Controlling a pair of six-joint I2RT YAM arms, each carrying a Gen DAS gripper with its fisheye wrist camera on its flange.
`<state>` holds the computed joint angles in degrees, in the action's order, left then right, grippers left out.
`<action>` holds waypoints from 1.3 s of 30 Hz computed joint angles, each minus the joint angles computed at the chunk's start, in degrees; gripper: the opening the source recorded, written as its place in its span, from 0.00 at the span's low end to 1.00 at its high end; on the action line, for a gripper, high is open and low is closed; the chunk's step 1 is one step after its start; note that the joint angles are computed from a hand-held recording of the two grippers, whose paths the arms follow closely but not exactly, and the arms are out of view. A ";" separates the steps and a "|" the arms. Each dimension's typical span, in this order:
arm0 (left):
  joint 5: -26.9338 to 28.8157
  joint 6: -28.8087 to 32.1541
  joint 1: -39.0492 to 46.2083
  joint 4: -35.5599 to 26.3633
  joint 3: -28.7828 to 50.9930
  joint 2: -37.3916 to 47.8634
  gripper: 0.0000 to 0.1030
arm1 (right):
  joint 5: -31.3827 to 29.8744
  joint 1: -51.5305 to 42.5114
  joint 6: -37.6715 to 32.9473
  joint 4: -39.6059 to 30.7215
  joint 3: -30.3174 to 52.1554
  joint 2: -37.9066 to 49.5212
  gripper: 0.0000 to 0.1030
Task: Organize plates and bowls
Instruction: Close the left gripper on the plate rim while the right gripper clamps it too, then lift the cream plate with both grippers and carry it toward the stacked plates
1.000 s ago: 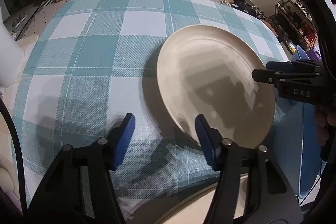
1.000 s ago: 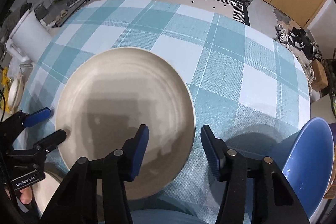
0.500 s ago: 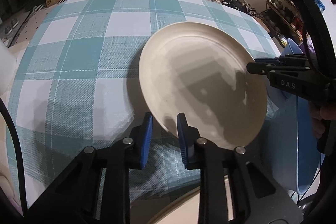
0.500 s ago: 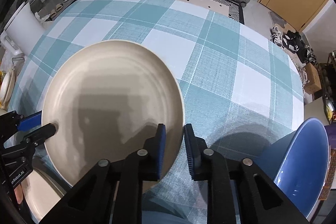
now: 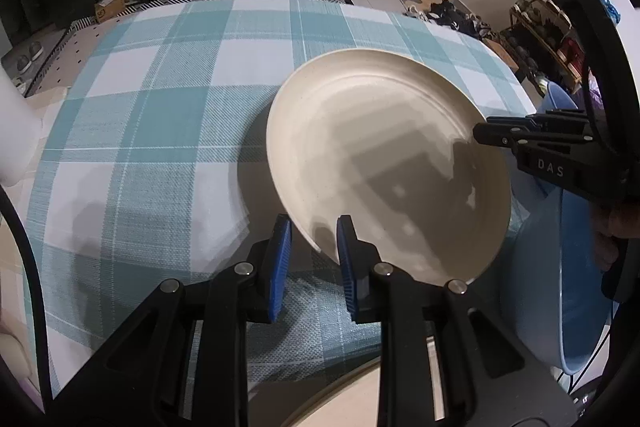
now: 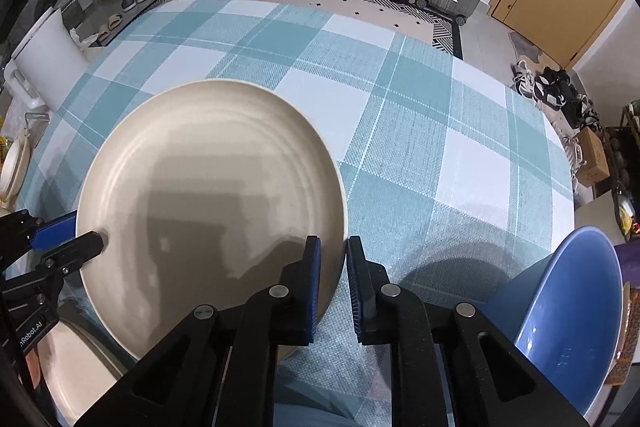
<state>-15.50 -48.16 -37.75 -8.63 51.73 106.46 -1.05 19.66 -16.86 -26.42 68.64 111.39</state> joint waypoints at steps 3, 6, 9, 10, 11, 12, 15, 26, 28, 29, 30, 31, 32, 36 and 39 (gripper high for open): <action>-1.21 -0.43 -0.18 -0.26 -0.91 -1.58 0.20 | -0.58 0.36 0.09 0.68 -0.73 -1.14 0.13; -2.68 -1.23 -0.62 -1.05 -1.96 -3.52 0.20 | -0.89 1.01 0.31 1.28 -1.64 -2.80 0.13; -3.90 -1.91 -1.18 -1.66 -3.34 -5.81 0.20 | -1.18 1.70 0.69 1.83 -2.69 -4.45 0.13; -4.26 -2.14 -1.38 -1.96 -3.73 -6.56 0.20 | -1.17 2.01 0.86 1.93 -3.02 -5.10 0.13; -4.71 -2.41 -1.63 -2.36 -4.06 -7.32 0.20 | -1.19 2.20 1.00 2.13 -3.41 -5.68 0.13; -5.10 -2.63 -1.87 -2.73 -4.33 -7.99 0.20 | -1.22 2.51 1.22 2.33 -3.83 -6.50 0.13; -6.61 -3.63 -2.92 -4.18 -5.36 -10.53 0.20 | -1.40 2.98 1.69 2.29 -4.89 -8.57 0.13; -12.07 -9.55 -8.52 -11.37 -7.76 -18.84 0.20 | -1.26 5.81 3.36 1.81 -9.76 -17.63 0.13; -13.08 -10.88 -9.81 -12.83 -7.91 -19.97 0.20 | -1.21 6.22 3.54 1.66 -10.69 -19.22 0.13; -13.71 -11.70 -10.66 -13.84 -7.96 -20.67 0.20 | -1.25 6.38 3.70 1.63 -11.16 -20.04 0.13; -14.41 -12.64 -11.58 -14.92 -8.01 -21.40 0.20 | -1.17 6.72 3.95 1.46 -11.75 -21.21 0.13; -15.05 -13.66 -12.52 -16.03 -8.07 -22.14 0.20 | -1.25 6.81 4.01 1.46 -12.31 -22.08 0.13; -15.47 -14.43 -13.24 -16.94 -7.87 -22.51 0.20 | -1.32 6.97 4.14 1.42 -13.00 -23.12 0.13; -18.18 -18.63 -17.20 -21.71 -7.36 -24.56 0.20 | -1.31 8.03 4.86 0.63 -15.24 -27.41 0.13; -20.20 -22.28 -20.40 -25.58 -6.66 -25.72 0.20 | -1.31 8.78 5.49 -0.07 -17.16 -30.97 0.13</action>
<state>-35.70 -70.44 -58.15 -34.20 45.07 80.74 -2.36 28.44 -11.36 -26.49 51.48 80.42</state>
